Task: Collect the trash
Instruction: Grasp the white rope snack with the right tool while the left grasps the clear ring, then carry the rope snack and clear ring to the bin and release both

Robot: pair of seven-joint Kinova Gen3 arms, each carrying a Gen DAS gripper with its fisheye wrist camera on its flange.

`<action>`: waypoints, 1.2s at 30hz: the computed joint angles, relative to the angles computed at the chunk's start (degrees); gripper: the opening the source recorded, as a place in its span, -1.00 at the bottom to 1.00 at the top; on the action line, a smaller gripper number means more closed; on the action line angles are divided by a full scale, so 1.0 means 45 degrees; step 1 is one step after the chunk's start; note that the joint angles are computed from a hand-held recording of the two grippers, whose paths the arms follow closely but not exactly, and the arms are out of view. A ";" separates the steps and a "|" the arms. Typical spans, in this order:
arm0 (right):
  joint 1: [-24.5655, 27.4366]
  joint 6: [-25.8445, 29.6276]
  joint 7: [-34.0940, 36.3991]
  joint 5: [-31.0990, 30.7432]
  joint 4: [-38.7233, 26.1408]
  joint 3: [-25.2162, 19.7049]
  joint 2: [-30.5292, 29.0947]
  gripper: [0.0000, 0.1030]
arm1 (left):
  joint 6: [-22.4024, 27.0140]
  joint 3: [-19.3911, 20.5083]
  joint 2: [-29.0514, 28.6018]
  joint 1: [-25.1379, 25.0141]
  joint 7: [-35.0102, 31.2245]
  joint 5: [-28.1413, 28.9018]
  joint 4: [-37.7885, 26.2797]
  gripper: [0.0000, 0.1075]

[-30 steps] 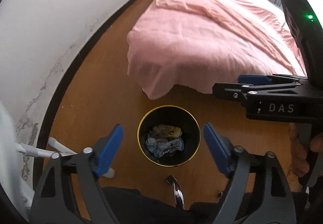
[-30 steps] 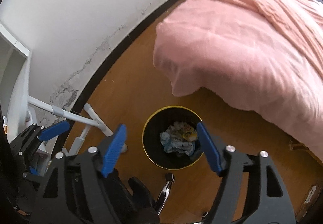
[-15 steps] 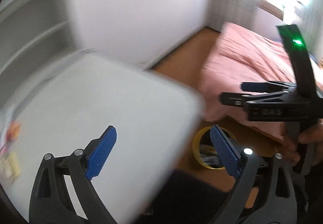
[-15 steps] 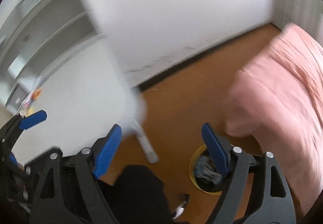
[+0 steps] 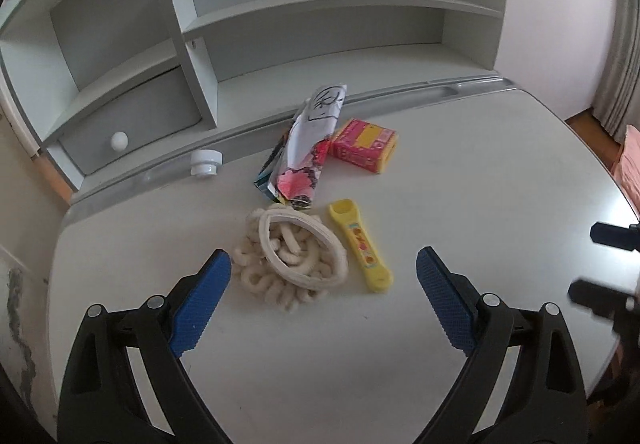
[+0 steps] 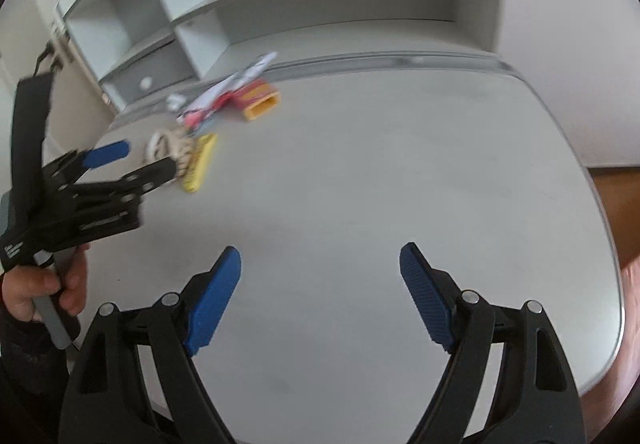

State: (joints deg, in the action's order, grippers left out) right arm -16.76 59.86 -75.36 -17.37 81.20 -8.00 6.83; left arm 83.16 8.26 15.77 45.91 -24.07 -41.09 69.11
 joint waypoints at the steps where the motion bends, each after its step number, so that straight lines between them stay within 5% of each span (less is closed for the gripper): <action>1: -0.0100 -0.0004 -0.0051 0.0101 0.0018 -0.0054 0.0025 0.53 | -0.0155 -0.0028 -0.0031 -0.0047 0.0097 0.0011 0.0142 0.68; 3: -0.0386 0.0096 -0.0283 0.0410 -0.0146 -0.0169 0.0161 0.53 | -0.0527 -0.0047 -0.0038 -0.0234 0.0186 0.0129 0.0367 0.49; 5: -0.0535 0.0151 -0.0368 0.0561 -0.0265 -0.0213 0.0289 0.53 | -0.0607 -0.0148 -0.0067 -0.0269 0.0185 0.0264 0.0407 -0.18; 10: -0.1013 0.0263 -0.0646 0.0821 -0.1023 -0.0396 0.0866 0.53 | -0.1052 0.0306 -0.1399 -0.0275 0.1223 -0.0288 0.1360 -0.20; 16: -0.2074 0.0880 -0.0607 0.0966 -0.2743 -0.0880 0.2021 0.53 | 0.0316 0.1337 -0.2759 -0.0516 0.2409 -0.0783 0.2319 -0.20; 26: -0.4892 0.1882 -0.0934 0.2851 -0.5845 -0.0741 0.4257 0.52 | 0.1169 0.2761 -0.4204 -0.1834 0.4480 0.0187 0.4069 -0.20; 28: -0.5308 0.2167 -0.1168 0.3259 -0.6285 -0.0537 0.4619 0.38 | 0.1186 0.2991 -0.4342 -0.2064 0.4601 0.0329 0.4233 -0.20; 32: -0.5752 0.2065 -0.1518 0.3799 -0.6147 -0.0218 0.4561 -0.42 | 0.1149 0.3376 -0.4494 -0.2336 0.4859 0.0477 0.4437 -0.20; 36: -0.5161 0.1764 -0.1403 0.3344 -0.5528 -0.0519 0.3896 -0.45 | 0.1035 0.3631 -0.4386 -0.2372 0.4862 0.0341 0.4275 -0.20</action>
